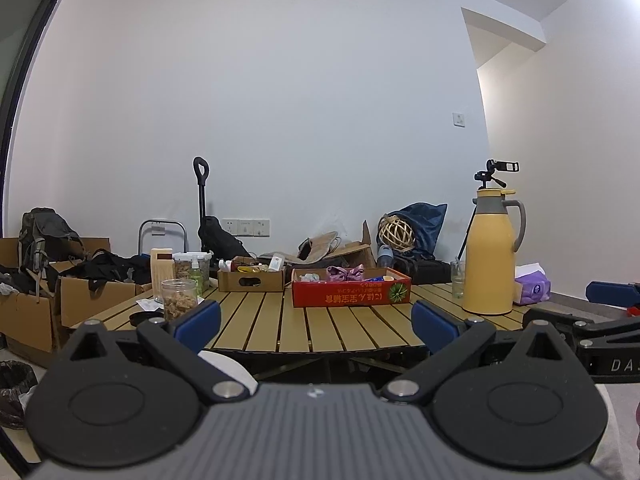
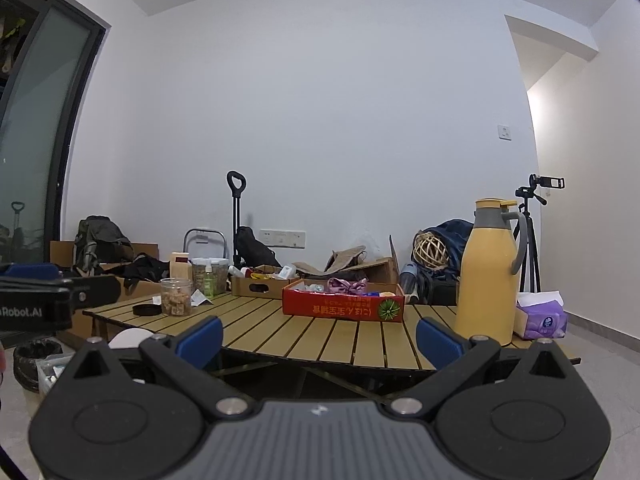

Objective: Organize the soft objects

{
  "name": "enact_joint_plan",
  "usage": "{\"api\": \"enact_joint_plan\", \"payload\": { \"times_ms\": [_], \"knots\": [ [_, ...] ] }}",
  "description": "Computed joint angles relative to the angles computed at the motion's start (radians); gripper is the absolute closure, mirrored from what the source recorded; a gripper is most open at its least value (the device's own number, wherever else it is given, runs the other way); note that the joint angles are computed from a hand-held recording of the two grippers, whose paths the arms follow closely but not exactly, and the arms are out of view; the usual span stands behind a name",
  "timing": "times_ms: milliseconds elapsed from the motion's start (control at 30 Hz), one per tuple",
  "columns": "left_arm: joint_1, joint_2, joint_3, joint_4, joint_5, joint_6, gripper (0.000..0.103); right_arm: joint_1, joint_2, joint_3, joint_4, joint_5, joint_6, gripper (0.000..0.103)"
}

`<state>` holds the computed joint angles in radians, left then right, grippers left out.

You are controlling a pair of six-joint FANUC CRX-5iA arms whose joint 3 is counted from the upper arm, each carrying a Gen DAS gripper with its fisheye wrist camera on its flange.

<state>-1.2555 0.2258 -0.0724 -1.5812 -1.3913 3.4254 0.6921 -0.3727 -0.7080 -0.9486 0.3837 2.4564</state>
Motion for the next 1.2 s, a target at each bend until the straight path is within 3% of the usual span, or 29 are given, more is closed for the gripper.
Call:
{"api": "enact_joint_plan", "payload": {
  "times_ms": [1200],
  "knots": [
    [-0.021,-0.005,-0.022,-0.004,-0.015,0.023,0.0,0.004,-0.023,0.0,-0.067,-0.014,0.065,0.0]
  ]
}}
